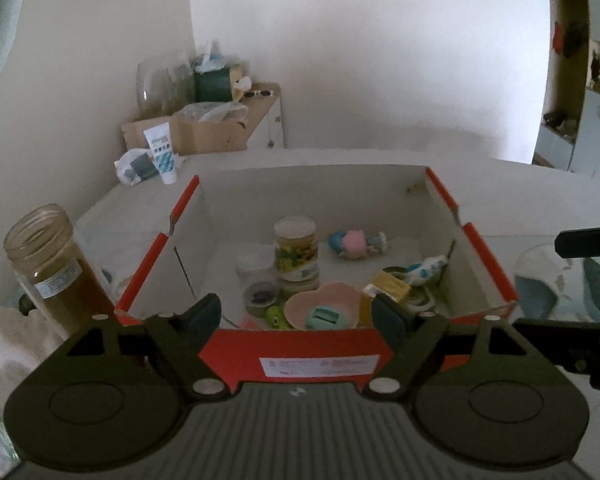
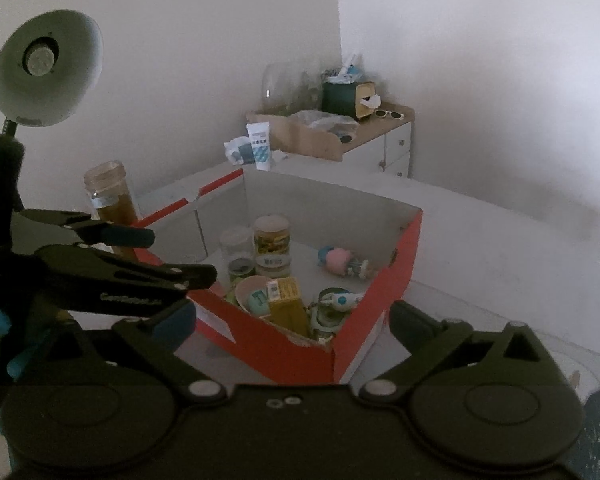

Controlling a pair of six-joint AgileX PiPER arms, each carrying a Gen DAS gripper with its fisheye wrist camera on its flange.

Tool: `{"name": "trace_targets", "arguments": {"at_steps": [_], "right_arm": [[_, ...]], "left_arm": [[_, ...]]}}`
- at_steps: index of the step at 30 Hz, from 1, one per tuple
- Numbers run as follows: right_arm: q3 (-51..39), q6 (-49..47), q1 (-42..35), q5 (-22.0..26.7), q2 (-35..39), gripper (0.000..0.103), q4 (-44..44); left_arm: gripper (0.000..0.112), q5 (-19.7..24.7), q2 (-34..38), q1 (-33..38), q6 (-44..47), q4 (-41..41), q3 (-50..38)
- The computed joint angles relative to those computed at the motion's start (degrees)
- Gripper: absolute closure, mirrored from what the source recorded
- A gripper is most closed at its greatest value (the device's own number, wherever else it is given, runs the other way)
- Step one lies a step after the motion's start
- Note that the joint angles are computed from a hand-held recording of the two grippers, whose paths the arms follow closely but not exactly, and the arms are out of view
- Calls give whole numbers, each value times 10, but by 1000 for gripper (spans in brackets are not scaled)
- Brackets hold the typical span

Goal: Organize rigid objects

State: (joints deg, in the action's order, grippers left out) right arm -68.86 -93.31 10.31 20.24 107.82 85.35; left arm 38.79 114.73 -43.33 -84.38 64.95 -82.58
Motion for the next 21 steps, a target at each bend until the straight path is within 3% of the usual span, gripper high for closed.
{"name": "trace_targets", "arguments": {"at_steps": [8, 21], "right_arm": [[71, -94, -25, 23, -51, 0, 98], [147, -114, -52, 47, -135, 0, 124]], "left_arm": [[13, -1, -48, -43, -116, 88, 66], [11, 48, -83, -97, -133, 77, 91]]}}
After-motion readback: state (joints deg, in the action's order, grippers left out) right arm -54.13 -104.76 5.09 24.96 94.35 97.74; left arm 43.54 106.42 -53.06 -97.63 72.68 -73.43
